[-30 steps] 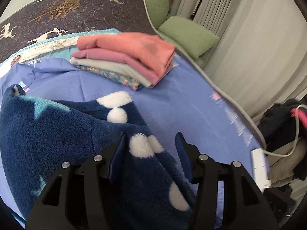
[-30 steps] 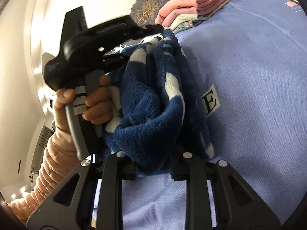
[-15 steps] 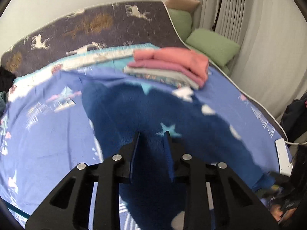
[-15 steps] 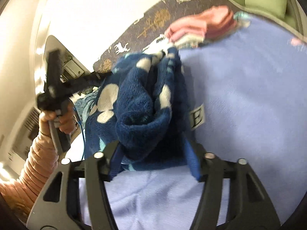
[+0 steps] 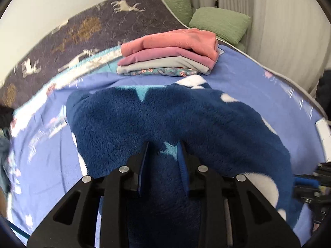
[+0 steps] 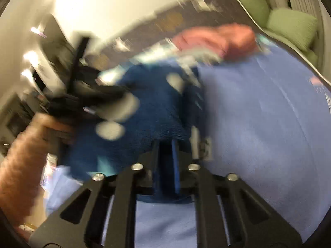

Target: Fold small clothes

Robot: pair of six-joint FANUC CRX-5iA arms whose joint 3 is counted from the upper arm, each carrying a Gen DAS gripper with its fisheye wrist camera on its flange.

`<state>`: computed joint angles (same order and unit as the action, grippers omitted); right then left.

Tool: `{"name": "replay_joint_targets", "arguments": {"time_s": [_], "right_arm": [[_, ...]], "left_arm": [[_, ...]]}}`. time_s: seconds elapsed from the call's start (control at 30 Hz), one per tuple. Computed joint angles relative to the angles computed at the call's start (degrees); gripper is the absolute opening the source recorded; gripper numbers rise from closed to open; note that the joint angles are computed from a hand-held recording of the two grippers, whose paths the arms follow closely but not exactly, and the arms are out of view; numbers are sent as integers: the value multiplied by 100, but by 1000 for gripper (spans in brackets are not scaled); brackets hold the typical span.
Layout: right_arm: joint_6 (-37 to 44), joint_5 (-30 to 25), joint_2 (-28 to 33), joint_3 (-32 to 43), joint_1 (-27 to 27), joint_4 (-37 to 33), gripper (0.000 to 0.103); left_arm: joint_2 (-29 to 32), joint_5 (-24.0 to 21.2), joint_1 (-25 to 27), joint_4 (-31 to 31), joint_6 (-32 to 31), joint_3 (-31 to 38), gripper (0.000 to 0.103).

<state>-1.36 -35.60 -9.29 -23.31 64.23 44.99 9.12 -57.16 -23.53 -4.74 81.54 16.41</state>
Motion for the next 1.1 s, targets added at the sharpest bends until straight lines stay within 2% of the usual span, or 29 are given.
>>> {"name": "replay_joint_targets", "arguments": {"time_s": [0.07, 0.27, 0.33, 0.37, 0.4, 0.47, 0.5, 0.57, 0.6, 0.63, 0.7, 0.83, 0.93, 0.97, 1.0, 1.1], "right_arm": [[-301, 157, 2, -143, -49, 242, 10], [-3, -551, 96, 191, 172, 33, 10], [-240, -680, 2, 195, 230, 45, 16], [-465, -580, -112, 105, 256, 164, 17], [-667, -181, -323, -125, 231, 377, 17], [-556, 577, -648, -434, 213, 421, 17], [-266, 937, -747, -510, 251, 241, 17], [501, 1203, -718, -397, 417, -491, 14], [1126, 1082, -536, -125, 540, -1179, 12], [1492, 863, -333, 129, 598, -1566, 9], [1673, 521, 28, 472, 620, -1789, 5], [1624, 839, 471, 778, 364, -2043, 5], [2654, 596, 1052, 1551, 246, -3278, 5], [2862, 574, 1188, 1699, 266, -3430, 4], [2976, 601, 1205, 1727, 298, -3401, 3], [3970, 747, 1191, 1912, 147, -4447, 3]], "left_arm": [[14, -20, -106, -239, 114, 54, 29], [190, -182, -188, -410, 291, 323, 31], [361, -385, -313, -688, 430, 605, 33], [458, -508, -390, -852, 472, 766, 33], [542, -617, -455, -975, 480, 901, 34], [612, -763, -529, -1119, 464, 1034, 34], [633, -811, -554, -1170, 444, 1081, 34], [627, -834, -550, -1175, 410, 1088, 34], [620, -834, -537, -1153, 395, 1079, 34], [615, -848, -520, -1126, 365, 1079, 34], [612, -897, -528, -1149, 326, 1099, 34], [613, -1029, -585, -1278, 170, 1176, 35], [713, -1137, -571, -1219, 98, 1300, 35], [732, -1139, -589, -1260, 99, 1314, 35], [740, -1122, -607, -1294, 101, 1314, 35], [720, -1048, -570, -1213, 97, 1253, 35]]}}
